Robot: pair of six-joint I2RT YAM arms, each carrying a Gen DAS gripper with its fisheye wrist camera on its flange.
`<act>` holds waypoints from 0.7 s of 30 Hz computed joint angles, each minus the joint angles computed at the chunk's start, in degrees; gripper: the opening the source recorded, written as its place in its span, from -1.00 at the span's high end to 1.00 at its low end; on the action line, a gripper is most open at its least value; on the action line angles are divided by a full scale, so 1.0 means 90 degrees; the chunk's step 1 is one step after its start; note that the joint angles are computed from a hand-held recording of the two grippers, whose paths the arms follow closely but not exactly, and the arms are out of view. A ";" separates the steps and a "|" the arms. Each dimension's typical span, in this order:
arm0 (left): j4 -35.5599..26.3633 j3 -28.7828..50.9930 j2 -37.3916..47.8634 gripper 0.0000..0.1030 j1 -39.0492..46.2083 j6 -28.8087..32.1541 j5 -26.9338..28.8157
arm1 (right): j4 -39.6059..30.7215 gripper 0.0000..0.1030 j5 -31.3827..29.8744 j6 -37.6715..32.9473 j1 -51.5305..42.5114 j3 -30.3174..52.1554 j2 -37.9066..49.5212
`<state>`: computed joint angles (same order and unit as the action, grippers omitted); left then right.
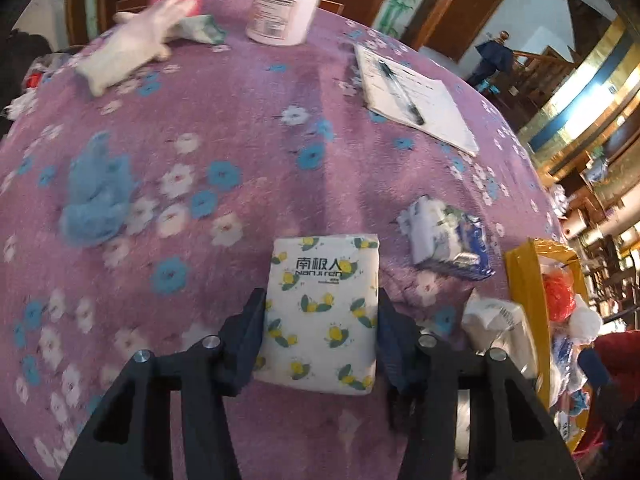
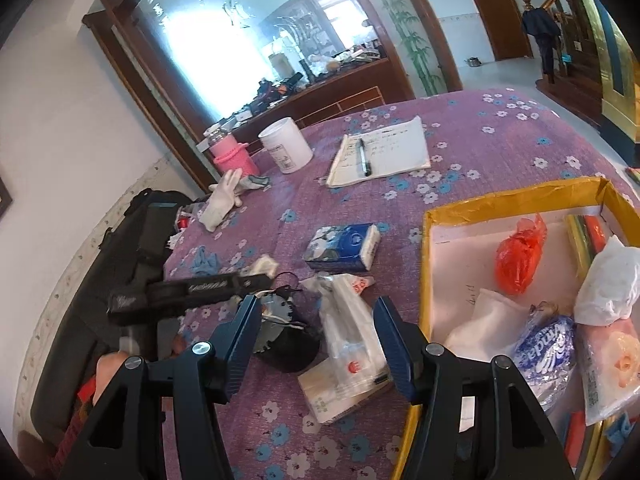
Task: Organize soft objects
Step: 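Grasp the yellow-print tissue pack with the left tool while the right tool grasps the red-print white packet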
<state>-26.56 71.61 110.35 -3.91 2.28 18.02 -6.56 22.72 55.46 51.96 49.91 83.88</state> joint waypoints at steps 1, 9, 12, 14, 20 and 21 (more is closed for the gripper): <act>0.0062 -0.0290 -0.0250 0.03 0.0079 -0.0019 -0.0164 | 0.0018 -0.21 -0.0043 -0.0011 -0.0032 -0.0019 -0.0005; 0.0911 -0.1487 -0.0919 0.02 0.0635 0.0503 0.0028 | -0.0610 0.10 -0.0581 -0.0104 -0.0372 0.0550 0.0602; 0.1079 -0.1593 -0.0962 0.02 0.0528 0.0694 -0.0143 | -0.1178 0.10 -0.0780 -0.0208 -0.0484 0.1150 0.1056; 0.1126 -0.1574 -0.0926 0.02 0.0427 0.0742 -0.0243 | -0.1561 0.11 -0.1083 -0.0413 -0.0642 0.1579 0.1400; 0.0899 -0.1372 -0.0791 0.01 0.0566 0.0776 0.0037 | -0.2636 0.11 -0.1870 -0.1070 -0.1271 0.2554 0.2124; 0.0863 -0.1332 -0.0764 0.01 0.0585 0.0765 0.0085 | -0.2722 0.11 -0.2071 -0.1250 -0.1364 0.2672 0.2251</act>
<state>-18.79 59.62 103.47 1.35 9.16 18.79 -31.06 4.09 44.22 39.69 73.96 104.14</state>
